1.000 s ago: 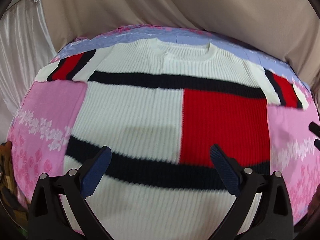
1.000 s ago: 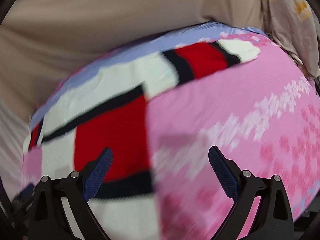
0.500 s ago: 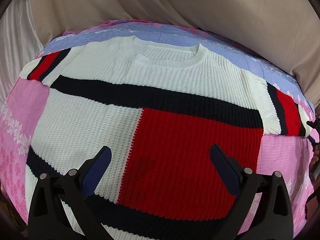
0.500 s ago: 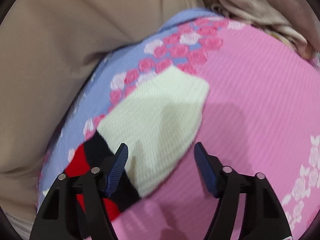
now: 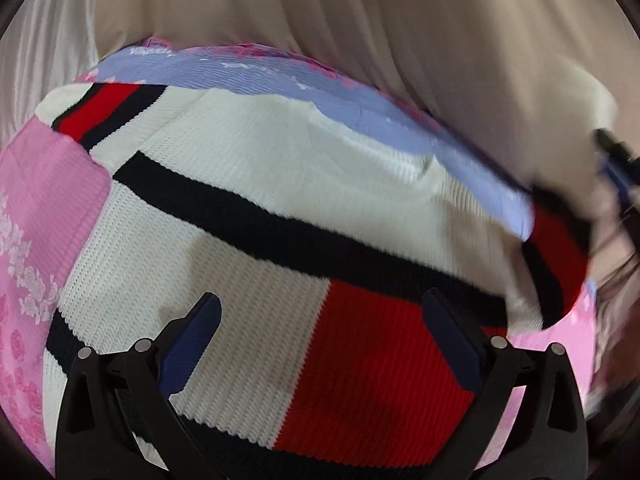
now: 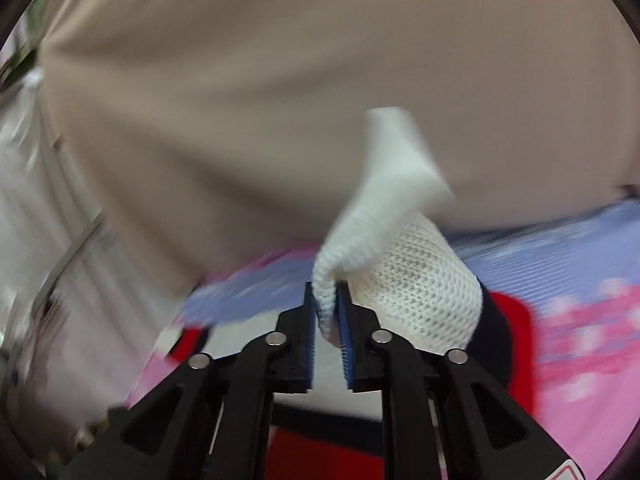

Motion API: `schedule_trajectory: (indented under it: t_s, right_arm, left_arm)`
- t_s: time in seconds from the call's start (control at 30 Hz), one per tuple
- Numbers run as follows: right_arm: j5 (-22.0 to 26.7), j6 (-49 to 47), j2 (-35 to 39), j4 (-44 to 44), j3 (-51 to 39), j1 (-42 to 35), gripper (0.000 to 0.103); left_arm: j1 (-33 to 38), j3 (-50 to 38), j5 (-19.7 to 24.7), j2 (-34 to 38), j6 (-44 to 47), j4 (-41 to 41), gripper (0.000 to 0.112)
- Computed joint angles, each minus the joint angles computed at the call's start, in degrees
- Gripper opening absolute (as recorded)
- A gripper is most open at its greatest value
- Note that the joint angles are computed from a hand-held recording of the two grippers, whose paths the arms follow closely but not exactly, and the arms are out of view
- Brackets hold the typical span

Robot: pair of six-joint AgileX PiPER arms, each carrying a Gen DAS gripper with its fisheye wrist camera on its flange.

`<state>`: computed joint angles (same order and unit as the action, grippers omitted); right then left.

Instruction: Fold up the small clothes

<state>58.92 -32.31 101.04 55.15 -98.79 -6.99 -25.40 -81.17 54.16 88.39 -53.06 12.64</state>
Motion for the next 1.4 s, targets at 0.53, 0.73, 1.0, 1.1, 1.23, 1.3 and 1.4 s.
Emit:
schedule_trajectory:
  t_s: [0.53,0.73,1.0,1.1,1.23,1.3,1.4]
  right_arm:
    - [-4.4,0.5,-13.0,4.5,40.6,-14.3,0.052]
    - [-6.2,1.4,-10.8,5.9,37.8,-10.6,0.052]
    - [-11.0,3.4,-8.7,9.0,36.1,-4.6,0.058]
    - [-11.3,3.7,-6.9,7.8,34.7,-3.7,0.06]
    - [-12.7,4.2,-6.1,8.2,35.5,-2.1,0.06]
    - [-13.7,5.8,-6.2,6.8,35.1,-0.8,0.06]
    - [-15.0,7.8,-6.5,4.2,34.2,0.8,0.06]
  left_arm:
    - [17.6,-13.6,-9.5,22.5,17.2,-36.2,0.098]
    - [14.1,-25.8,-5.9,27.7,13.5,-27.6,0.039]
    - [19.5,-18.3,-10.4,17.4,18.7,-24.9,0.0]
    - [23.3,-12.1,-9.9,15.0,22.6,-30.1,0.003]
    - [23.6,-5.6,-13.7,15.3,28.2,-44.2,0.06]
    - [21.5,-7.3,-14.9,17.8,28.0,-44.9,0.063]
    - [19.9,-12.9,-13.7,23.6,26.2,-45.2,0.063]
